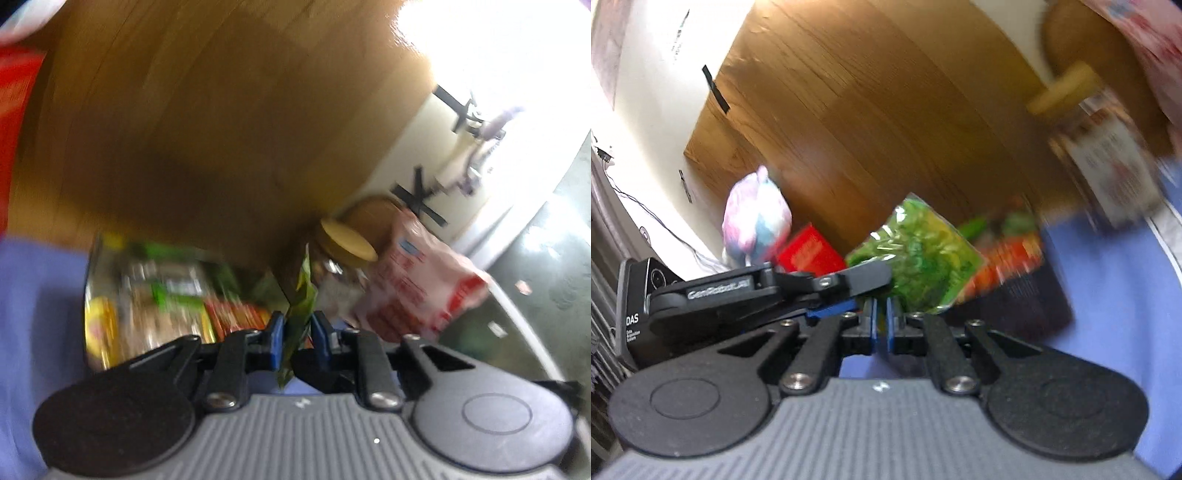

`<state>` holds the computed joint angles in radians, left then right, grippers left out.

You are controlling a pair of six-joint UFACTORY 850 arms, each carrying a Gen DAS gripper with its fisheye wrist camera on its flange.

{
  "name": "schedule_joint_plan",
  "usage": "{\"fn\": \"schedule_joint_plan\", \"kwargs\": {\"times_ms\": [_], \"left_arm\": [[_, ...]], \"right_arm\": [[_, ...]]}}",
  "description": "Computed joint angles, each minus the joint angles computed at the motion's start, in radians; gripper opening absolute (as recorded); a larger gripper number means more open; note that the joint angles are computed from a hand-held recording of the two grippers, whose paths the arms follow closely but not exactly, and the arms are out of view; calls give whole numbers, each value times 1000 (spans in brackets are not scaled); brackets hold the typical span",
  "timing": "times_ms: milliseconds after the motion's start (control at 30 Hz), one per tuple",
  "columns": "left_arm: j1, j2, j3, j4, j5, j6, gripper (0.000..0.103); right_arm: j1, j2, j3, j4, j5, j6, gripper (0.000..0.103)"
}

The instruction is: Organize snacks

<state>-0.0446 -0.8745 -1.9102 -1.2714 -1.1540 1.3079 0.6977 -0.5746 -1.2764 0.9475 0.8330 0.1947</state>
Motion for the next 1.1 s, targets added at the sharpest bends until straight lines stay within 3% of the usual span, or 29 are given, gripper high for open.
{"fn": "schedule_joint_plan", "kwargs": {"times_ms": [33, 67, 100, 133, 200, 367, 467, 533, 833, 1100], "left_arm": [[-14, -5, -13, 9, 48, 8, 26], [-30, 1, -9, 23, 106, 20, 43], [-46, 13, 9, 39, 178, 36, 53], [-57, 23, 26, 47, 229, 45, 55], [-57, 26, 39, 50, 254, 51, 55], [-28, 77, 137, -16, 258, 94, 54], [-18, 164, 264, -76, 302, 228, 54], [-17, 228, 361, -119, 345, 334, 54], [-1, 466, 731, -335, 476, 777, 54], [29, 561, 873, -426, 522, 906, 55]], "right_arm": [[-13, -17, -28, 2, -2, -40, 11], [-24, -38, -63, 35, -15, -112, 11], [-29, -58, -100, 104, -32, -204, 11], [-32, -75, -125, 158, -41, -263, 11], [-31, -77, -117, 165, -46, -253, 12], [18, -21, 2, 168, 70, -110, 15], [53, -2, 51, 193, 116, -21, 17], [91, 12, 82, 247, 151, 2, 25], [212, 29, 106, 471, 217, -93, 32], [285, 25, 97, 508, 255, -126, 33]]}}
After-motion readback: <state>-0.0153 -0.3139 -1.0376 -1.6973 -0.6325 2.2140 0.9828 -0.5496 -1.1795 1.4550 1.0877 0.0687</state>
